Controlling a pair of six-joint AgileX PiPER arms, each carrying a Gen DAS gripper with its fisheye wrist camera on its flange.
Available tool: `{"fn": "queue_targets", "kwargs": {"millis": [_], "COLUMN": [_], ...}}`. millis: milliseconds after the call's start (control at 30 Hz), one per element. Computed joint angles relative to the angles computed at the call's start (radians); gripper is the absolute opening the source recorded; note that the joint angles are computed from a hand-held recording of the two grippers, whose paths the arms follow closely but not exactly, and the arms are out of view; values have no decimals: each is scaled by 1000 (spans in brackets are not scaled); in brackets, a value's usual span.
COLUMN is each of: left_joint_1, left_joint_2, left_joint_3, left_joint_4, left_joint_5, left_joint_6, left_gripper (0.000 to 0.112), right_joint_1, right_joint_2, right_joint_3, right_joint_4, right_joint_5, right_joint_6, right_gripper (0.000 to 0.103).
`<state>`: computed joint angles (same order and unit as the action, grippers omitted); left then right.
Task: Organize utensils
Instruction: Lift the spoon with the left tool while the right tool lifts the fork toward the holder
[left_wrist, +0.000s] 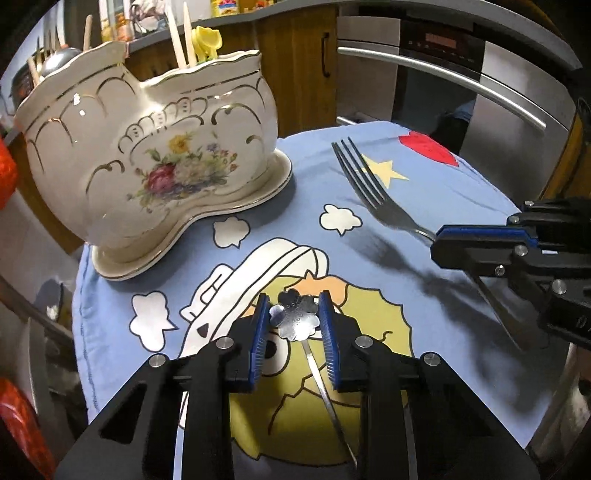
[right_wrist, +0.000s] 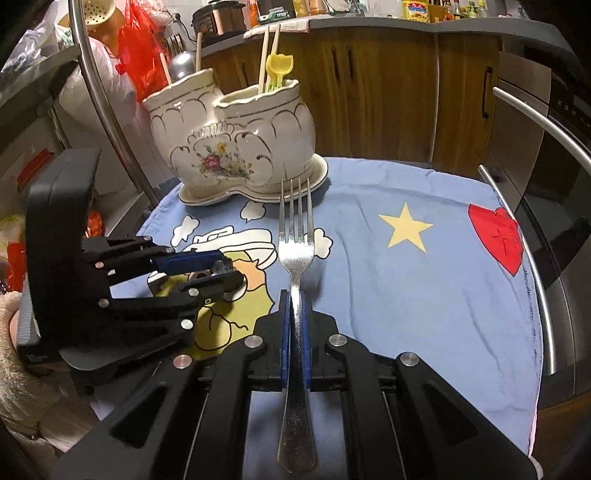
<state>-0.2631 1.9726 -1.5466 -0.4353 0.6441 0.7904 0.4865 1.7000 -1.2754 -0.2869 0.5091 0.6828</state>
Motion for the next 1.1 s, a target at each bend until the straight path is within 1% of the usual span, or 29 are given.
{"fn": "queue_targets", "kwargs": {"millis": [100, 167, 300, 333, 433, 500, 567, 767, 900, 1100], "left_joint_1": [11, 21, 52, 67, 93, 107, 121, 170, 190, 247], "left_joint_2": [-9, -31, -81, -98, -127, -152, -166, -208, -232, -274], "left_joint_3": [10, 32, 74, 86, 102, 124, 128, 139, 155, 170], "left_joint_4": [-42, -74, -183, -229, -302, -354, -395, -499, -552, -639], "left_joint_5": [11, 4, -3, -1, 7, -10, -3, 27, 17, 53], "left_joint_6": [38, 69, 169, 206, 261, 312, 343, 420, 472, 558], "left_gripper": [28, 28, 28, 28, 28, 28, 28, 28, 28, 28], "right_joint_1": [-1, -5, -2, -1, 6, 13, 16, 33, 44, 68], "right_joint_2": [-13, -22, -35, -40, -46, -47, -53, -62, -59, -45], "right_joint_3": [16, 23, 32, 35, 33, 23, 22, -5, -39, -86], "right_joint_4": [-16, -12, -42, -48, -82, -102, -114, -196, -241, -317], "right_joint_5": [-22, -31, -50, -55, -70, -71, -77, -88, -85, -80], "right_joint_6": [20, 20, 48, 53, 83, 105, 117, 191, 226, 274], "right_gripper": [5, 5, 5, 5, 5, 5, 5, 5, 5, 5]}}
